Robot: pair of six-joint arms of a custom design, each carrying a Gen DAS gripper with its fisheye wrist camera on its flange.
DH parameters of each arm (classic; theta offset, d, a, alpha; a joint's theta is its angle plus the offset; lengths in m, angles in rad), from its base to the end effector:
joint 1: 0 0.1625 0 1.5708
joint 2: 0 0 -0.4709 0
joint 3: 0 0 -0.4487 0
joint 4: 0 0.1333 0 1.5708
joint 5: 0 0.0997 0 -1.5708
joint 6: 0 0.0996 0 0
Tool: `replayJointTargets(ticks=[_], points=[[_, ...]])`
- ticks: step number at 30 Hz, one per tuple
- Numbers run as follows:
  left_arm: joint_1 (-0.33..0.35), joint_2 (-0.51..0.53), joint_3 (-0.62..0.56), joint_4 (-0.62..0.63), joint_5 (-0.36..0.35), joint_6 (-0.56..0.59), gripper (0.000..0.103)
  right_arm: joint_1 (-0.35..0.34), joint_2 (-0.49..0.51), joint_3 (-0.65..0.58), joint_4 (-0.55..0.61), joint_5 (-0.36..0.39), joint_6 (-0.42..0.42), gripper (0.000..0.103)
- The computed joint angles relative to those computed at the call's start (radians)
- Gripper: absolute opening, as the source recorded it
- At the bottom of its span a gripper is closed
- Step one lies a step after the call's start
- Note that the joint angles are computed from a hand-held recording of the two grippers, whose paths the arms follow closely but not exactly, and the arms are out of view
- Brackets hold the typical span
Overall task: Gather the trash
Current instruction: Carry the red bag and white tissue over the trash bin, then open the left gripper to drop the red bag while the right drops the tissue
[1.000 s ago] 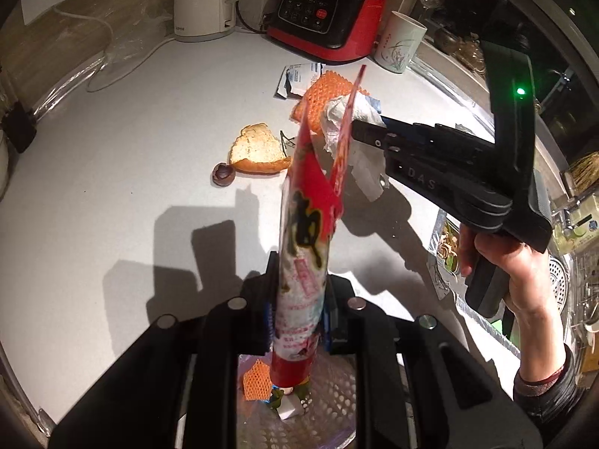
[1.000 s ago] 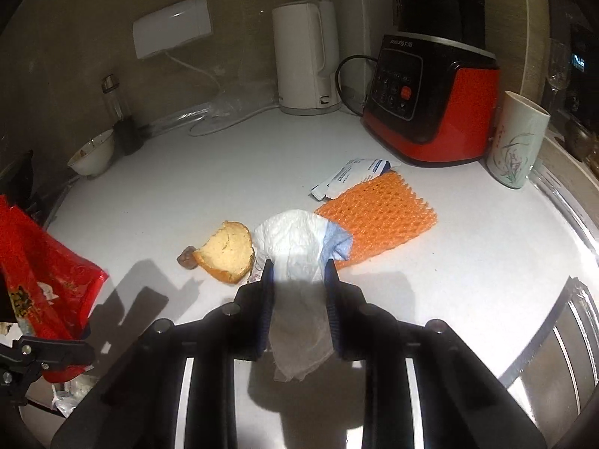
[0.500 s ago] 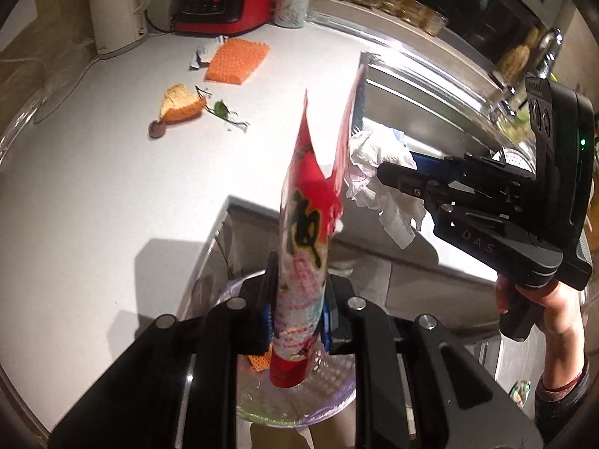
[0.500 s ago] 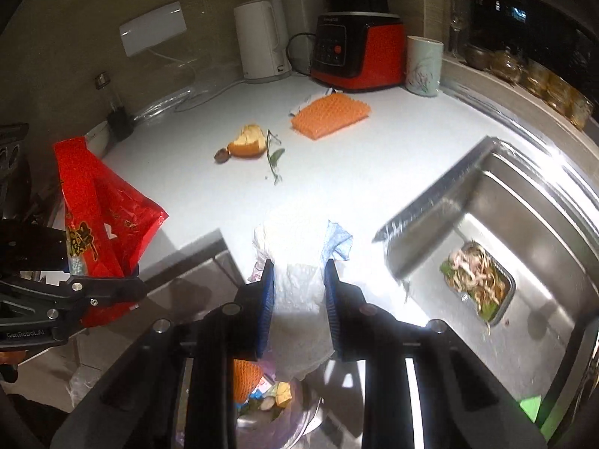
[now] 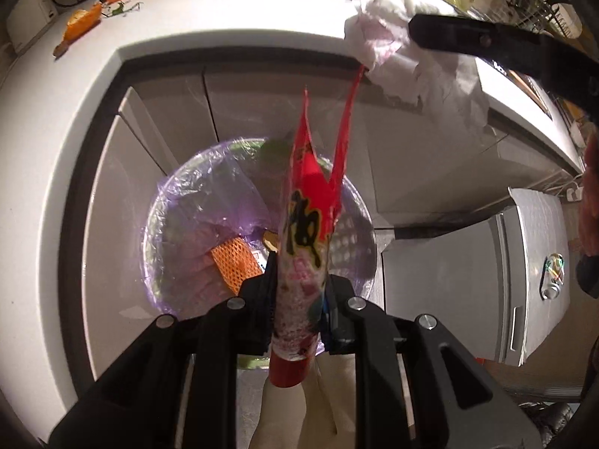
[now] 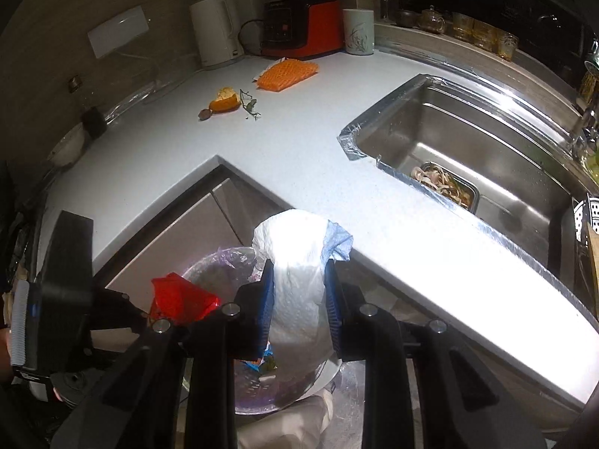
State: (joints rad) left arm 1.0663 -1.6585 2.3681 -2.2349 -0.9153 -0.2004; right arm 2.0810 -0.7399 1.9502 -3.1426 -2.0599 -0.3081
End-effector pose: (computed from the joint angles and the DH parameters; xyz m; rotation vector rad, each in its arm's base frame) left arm -0.0212 -0.4397 0.2558 0.3979 2.4689 -0.2401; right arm 0.3833 -0.5079 0.0132 0.9400 -2.4705 0.5466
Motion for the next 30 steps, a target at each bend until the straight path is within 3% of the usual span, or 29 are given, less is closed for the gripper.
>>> replayJointTargets(ticks=[5,6,10,13,24,30], points=[[0.045,0.049,0.006,-0.031,-0.01,0.041,0.018,0.009,-0.009,0.03,-0.016,-0.035,0.035,0.026],[0.054,0.057,0.006,-0.034,-0.011,0.047,0.023,0.01,-0.011,0.035,-0.019,-0.042,0.043,0.026],[0.06,0.066,0.012,-0.059,0.011,0.059,0.063,0.014,-0.019,0.054,-0.027,-0.059,0.063,0.026],[0.051,0.059,0.021,-0.077,0.018,0.066,0.077,0.014,-0.021,0.061,-0.025,-0.066,0.073,0.026],[0.028,0.054,0.015,-0.074,0.057,0.069,0.081,0.008,-0.014,0.057,-0.006,-0.049,0.083,0.026],[-0.032,-0.031,0.022,-0.001,0.097,0.018,0.082,-0.026,0.026,0.044,0.028,0.001,0.062,0.026]])
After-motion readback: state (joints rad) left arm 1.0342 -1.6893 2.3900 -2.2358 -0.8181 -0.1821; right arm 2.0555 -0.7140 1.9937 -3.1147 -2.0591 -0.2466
